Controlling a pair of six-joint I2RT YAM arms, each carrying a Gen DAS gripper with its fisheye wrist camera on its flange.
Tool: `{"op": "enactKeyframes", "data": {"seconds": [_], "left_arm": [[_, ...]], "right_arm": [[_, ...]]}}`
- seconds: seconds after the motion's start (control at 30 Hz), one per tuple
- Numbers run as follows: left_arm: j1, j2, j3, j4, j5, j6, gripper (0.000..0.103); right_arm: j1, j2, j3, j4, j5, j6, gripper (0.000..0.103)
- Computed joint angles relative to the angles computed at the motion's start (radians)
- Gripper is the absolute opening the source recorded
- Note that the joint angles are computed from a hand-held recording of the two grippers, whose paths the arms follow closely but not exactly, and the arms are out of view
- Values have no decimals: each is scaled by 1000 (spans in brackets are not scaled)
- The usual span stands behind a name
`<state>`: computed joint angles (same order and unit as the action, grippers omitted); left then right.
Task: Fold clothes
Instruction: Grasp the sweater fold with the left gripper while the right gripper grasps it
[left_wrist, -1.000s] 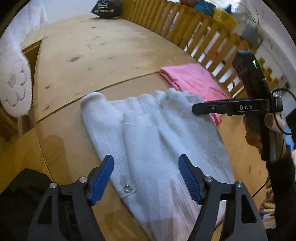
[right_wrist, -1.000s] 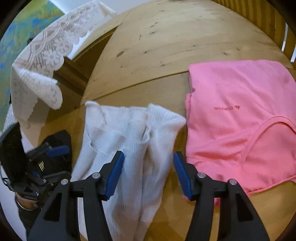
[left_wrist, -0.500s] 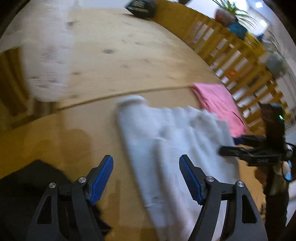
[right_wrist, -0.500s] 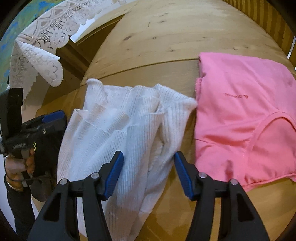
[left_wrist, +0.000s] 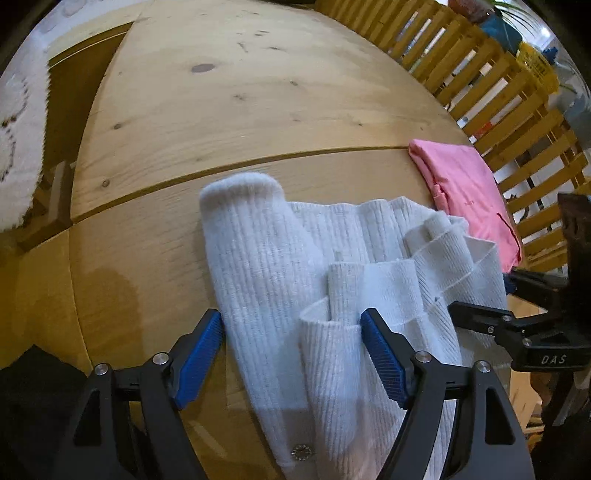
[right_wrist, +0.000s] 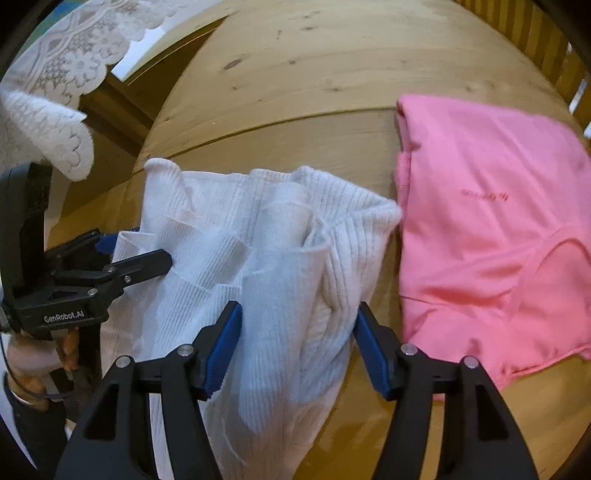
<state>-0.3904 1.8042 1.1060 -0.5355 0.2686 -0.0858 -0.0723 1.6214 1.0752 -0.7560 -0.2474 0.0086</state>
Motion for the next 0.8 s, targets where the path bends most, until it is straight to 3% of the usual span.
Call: {"op": "enactKeyframes", "data": {"seconds": [0.17, 0.23, 0.33, 0.53, 0.57, 0.63, 0.67, 0.8], "left_arm": [[-15, 4, -3, 24, -9, 3, 69], [-19, 2, -5, 30, -9, 9, 58], [-31, 15, -3, 49, 1, 12, 45], [-51, -5, -33, 91, -4, 17, 34], [-51, -8, -38, 97, -3, 13, 33], [-51, -12, -49, 115, 3, 6, 31], [-51, -21, -64, 133, 4, 5, 30], [-62, -52, -119, 201, 0, -2, 27]], "right_arm": [[31, 71, 37, -20, 36, 34, 70], [52, 75, 34, -8, 54, 32, 75], [94, 74, 25, 11, 109, 25, 77], [129, 35, -54, 131, 140, 28, 78], [141, 24, -73, 158, 151, 15, 76], [154, -4, -111, 211, 139, -4, 44], [160, -11, -122, 230, 132, 2, 38], [203, -39, -169, 306, 158, -1, 31]]}}
